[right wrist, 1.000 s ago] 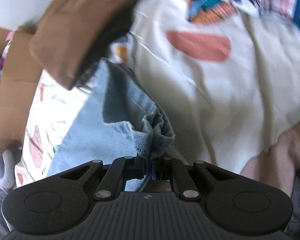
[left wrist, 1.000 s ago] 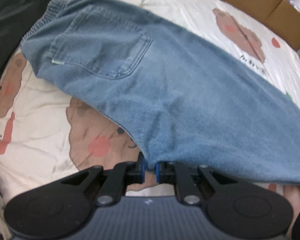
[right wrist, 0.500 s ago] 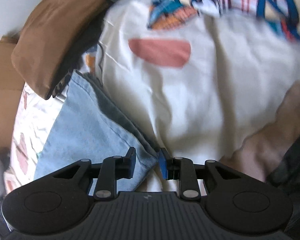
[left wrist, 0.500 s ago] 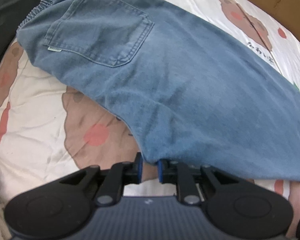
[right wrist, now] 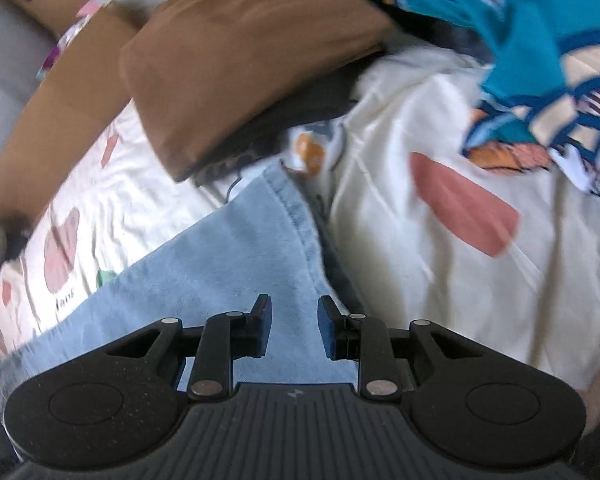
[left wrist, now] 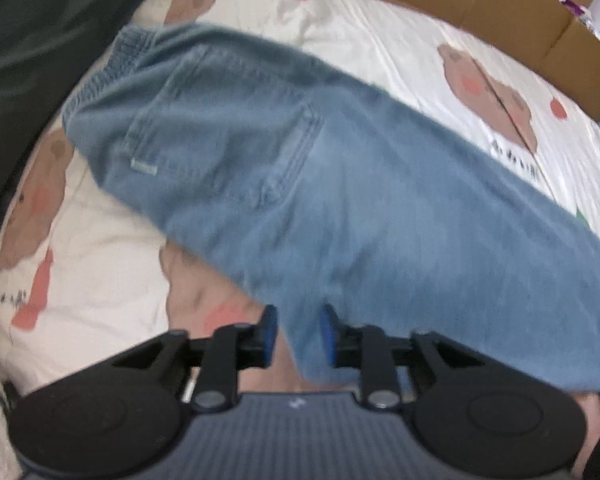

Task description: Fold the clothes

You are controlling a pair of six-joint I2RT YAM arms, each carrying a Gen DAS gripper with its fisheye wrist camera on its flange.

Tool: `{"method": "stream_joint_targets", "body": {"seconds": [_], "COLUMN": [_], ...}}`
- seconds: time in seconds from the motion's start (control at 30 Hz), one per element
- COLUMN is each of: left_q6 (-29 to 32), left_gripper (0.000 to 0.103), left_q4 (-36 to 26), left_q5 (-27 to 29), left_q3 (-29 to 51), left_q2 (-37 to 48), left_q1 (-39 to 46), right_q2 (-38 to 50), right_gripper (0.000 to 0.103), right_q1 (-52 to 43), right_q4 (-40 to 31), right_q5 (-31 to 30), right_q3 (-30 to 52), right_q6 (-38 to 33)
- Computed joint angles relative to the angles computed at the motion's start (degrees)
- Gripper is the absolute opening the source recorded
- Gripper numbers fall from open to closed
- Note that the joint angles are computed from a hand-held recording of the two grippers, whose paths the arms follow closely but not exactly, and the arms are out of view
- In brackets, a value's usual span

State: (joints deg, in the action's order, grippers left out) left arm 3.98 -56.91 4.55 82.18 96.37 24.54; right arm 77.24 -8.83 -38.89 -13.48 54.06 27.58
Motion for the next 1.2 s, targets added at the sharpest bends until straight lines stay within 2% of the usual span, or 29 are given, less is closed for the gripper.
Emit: {"method": "stream_joint_targets", "body": {"seconds": [0.07, 0.2, 0.37, 0.47, 0.57, 0.63, 0.8, 1.07, 1.2], "left_q6": [-0.1, -0.7, -1.9, -2.2, -2.9, -3.8, -8.4, -11.5, -11.6], "left_gripper": [0.040, 0.040, 0.038, 0.037, 0.032, 0.032, 0.028, 0.028, 0.029], "left_q4": [1.7, 5.3, 12.7, 14.4, 14.5, 14.8, 15.0, 10.9, 8.7], "left_q5": [-0.3, -2.0, -6.7, -7.6, -7.7, -7.6, -8.4, -7.7, -6.4], "left_q3": [1.4, 5.2, 8.8, 13.5, 19.1, 22.8, 31.0, 47.4, 54.5], "left_q2": [1.7, 6.3, 10.0, 13.6, 17.7, 20.7, 28.0, 40.7, 46.0], "left_q1": [-0.3, -0.1, 1.4, 2.7, 3.7, 4.3, 5.4, 7.0, 7.1], "right_q2": [2.3, 5.5, 7.7, 8.4, 9.1, 9.4, 10.9, 13.6, 14.9], "right_gripper": [0.027, 0.027, 0.027, 0.030, 0.033, 0.039, 0.040, 0.045, 0.047], "right_q1": [0.9, 1.0, 1.4, 2.2, 3.1, 3.8, 5.6, 7.6, 7.6], "right_q4": [0.7, 1.5, 2.1, 2.2, 2.6, 3.2, 3.8, 3.8, 4.2], "right_q5": [1.4, 3.0, 3.6, 5.1, 6.3, 6.9, 9.6, 12.3, 11.6], "right_q3": [0.8, 1.8, 3.4, 4.7, 5.8, 6.2, 7.7, 9.9, 10.4], "right_q6": [-1.2, -2.9, -4.9, -5.5, -6.2, -6.6, -7.5, -8.7, -8.4]}}
